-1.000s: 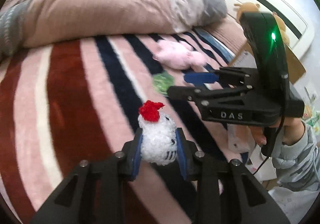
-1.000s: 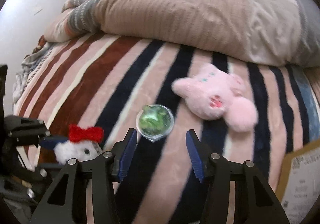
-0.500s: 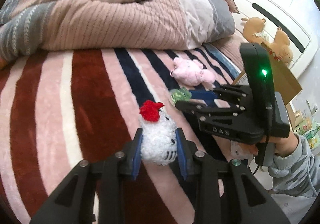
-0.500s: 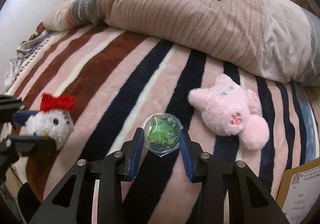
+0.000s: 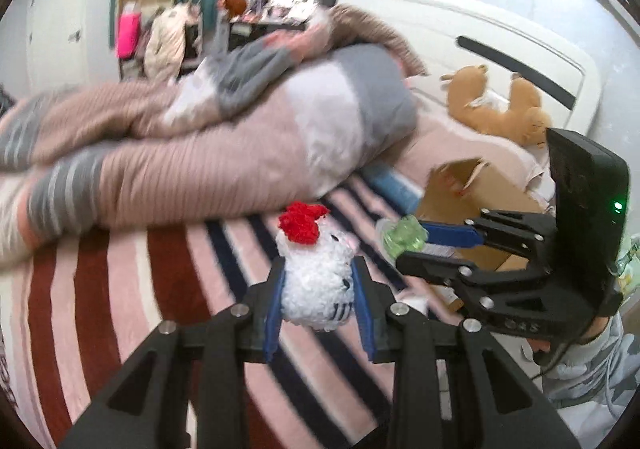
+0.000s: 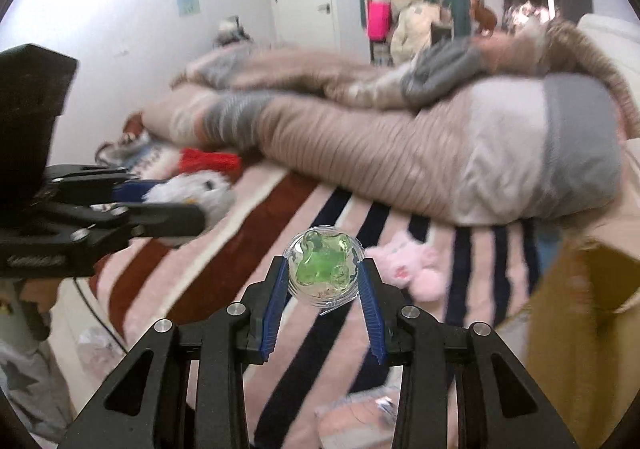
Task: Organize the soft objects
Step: 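Carry Hello Kitty with the left gripper into the box while the right gripper drops the green container in, then move the right gripper to the tissue pack while the left gripper moves toward the pink bunny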
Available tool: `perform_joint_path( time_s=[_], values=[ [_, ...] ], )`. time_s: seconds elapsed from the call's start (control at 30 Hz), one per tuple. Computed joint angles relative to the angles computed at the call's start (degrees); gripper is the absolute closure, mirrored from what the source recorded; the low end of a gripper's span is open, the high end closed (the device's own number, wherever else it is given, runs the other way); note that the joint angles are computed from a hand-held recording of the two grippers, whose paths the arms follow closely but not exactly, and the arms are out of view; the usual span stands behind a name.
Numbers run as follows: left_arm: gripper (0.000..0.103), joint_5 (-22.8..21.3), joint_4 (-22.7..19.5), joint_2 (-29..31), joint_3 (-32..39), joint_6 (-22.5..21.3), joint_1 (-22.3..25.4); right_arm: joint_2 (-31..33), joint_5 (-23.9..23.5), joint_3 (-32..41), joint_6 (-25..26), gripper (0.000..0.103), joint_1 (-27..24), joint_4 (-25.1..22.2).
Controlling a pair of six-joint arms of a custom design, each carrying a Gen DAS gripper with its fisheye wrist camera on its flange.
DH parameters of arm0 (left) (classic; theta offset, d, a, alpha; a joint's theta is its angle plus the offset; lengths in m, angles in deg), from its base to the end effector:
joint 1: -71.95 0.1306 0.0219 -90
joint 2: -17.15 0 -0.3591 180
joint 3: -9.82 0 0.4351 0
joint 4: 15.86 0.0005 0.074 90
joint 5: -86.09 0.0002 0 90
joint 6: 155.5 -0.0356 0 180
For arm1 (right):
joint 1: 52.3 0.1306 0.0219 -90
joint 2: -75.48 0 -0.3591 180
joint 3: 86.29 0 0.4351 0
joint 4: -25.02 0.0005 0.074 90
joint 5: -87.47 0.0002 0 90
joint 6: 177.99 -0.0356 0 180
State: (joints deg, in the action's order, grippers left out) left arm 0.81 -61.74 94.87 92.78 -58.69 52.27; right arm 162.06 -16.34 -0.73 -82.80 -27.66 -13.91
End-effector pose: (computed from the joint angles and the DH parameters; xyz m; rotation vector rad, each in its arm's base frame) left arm 0.4336 -0.1587 0.4498 0.3010 2.2800 -0.3343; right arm 0.4681 0.2235 0.4114 -0.7115 2.1704 0.4520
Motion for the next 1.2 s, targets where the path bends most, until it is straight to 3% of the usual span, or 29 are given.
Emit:
perform_joint_path(
  time_s=[0.17,0.3,0.5,0.67,0.93,1.03,1.1,1.2],
  values=[
    [0.075,-1.51,-0.08,6.19,9.02,-1.94,-6.39,-6.99,0.07,-3.64,-0.20,0.072,-5.40,1.17],
    [0.075,-1.79,-2.39,14.99,19.14,-2.65,-11.06,-9.56,0.10,-5.28,-0.30,0.071,-10.59,0.24],
    [0.075,-1.97,-8.41,26.60,31.97,-4.47,-15.43,-9.16,-1.23,-6.03,1.15,0.071,-17.36,-3.35],
    [0.074,-2.49,-13.25,33.34,39.70,-5.01,-17.28,-6.76,-0.93,-5.38,3.30,0.071,-19.28,-5.81],
    [0.069,-3.75,-15.34,35.86,41.62,-4.72,-17.40,-4.44,-0.51,-4.39,5.84,0.070,-20.22,-7.55],
    [0.061,-4.08,-14.80,35.40,40.98,-4.45,-17.20,-4.12,-0.75,-4.00,5.75,0.066,-20.35,-7.66],
    [0.050,-3.91,-13.98,34.52,39.97,-4.34,-17.00,-4.27,-1.13,-3.99,5.74,0.065,-20.36,-7.67],
    [0.046,-3.91,-12.55,32.67,37.94,-4.07,-16.57,-4.98,-1.12,-4.29,5.56,0.065,-20.19,-7.54]
  ],
)
